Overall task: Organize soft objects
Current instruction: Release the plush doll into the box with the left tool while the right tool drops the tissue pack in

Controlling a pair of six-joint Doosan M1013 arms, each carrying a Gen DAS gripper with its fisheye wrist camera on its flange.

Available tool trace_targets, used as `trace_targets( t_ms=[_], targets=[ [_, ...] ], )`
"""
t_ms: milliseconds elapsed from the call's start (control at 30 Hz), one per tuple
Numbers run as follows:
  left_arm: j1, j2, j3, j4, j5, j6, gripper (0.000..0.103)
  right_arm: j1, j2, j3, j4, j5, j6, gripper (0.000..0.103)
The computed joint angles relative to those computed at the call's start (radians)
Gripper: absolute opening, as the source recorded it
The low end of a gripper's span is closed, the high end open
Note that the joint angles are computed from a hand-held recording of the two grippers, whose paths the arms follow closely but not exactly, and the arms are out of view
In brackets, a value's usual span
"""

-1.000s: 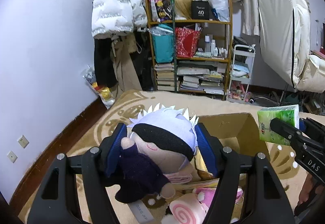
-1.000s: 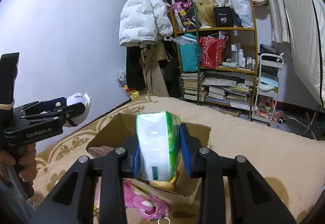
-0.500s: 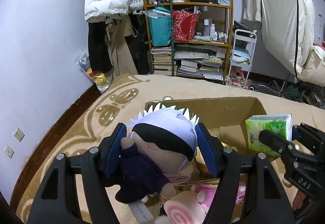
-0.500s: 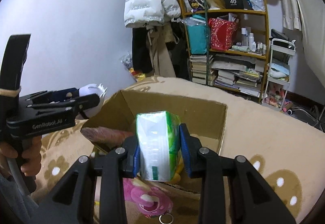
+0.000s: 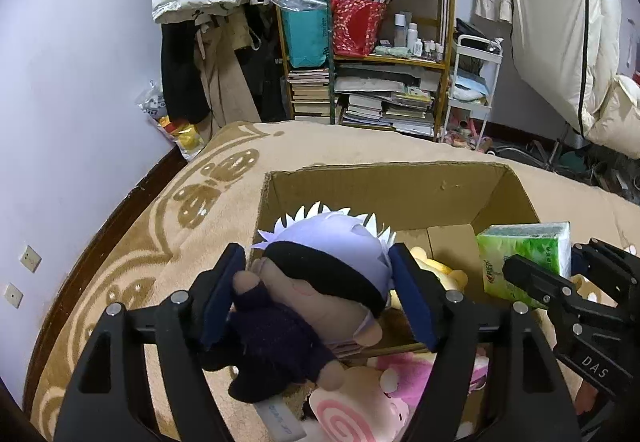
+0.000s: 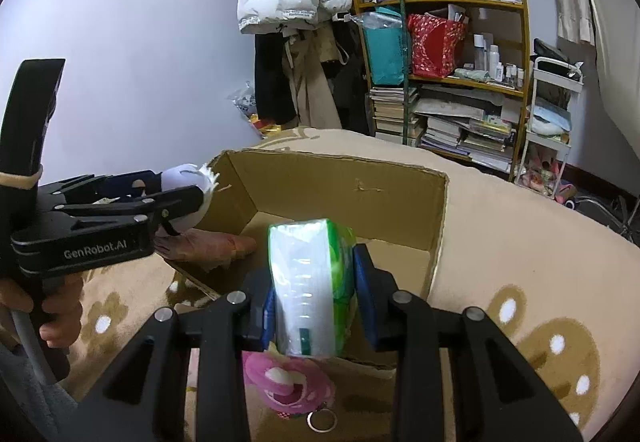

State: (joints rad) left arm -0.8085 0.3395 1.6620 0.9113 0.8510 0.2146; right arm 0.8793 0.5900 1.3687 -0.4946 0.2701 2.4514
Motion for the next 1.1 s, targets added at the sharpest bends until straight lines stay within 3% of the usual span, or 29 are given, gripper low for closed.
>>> trace_targets(
  t_ms=[267, 467, 667, 833, 1033, 1100],
  targets=[
    [0.002, 0.0, 0.001, -0.007, -0.028, 0.015, 0.075, -0.001, 0.002, -0.002, 0.015, -0.002, -0.024, 0.035],
    [0.006, -0.005, 0.003, -0.012, -0.066, 0.019, 0.075, -0.002, 0.0, 0.005, -0.047, -0.019, 0.046, 0.035],
    [0.008, -0.004, -0.001, -0.005, -0.072, 0.011, 0.076, -0.008, -0.001, 0.013, -0.027, -0.043, 0.051, 0.036],
    [0.021, -0.009, 0.006, -0.041, -0.108, 0.025, 0.087, -0.012, 0.004, 0.014, -0.016, -0.055, 0.064, 0.037],
    [0.026, -0.011, 0.009, -0.045, -0.064, 0.003, 0.096, -0.014, 0.007, 0.01, 0.03, -0.061, 0.037, 0.038],
    [0.033, -0.019, 0.015, -0.059, -0.073, -0.012, 0.096, -0.013, 0.003, 0.014, 0.0, -0.072, 0.075, 0.047]
  ],
)
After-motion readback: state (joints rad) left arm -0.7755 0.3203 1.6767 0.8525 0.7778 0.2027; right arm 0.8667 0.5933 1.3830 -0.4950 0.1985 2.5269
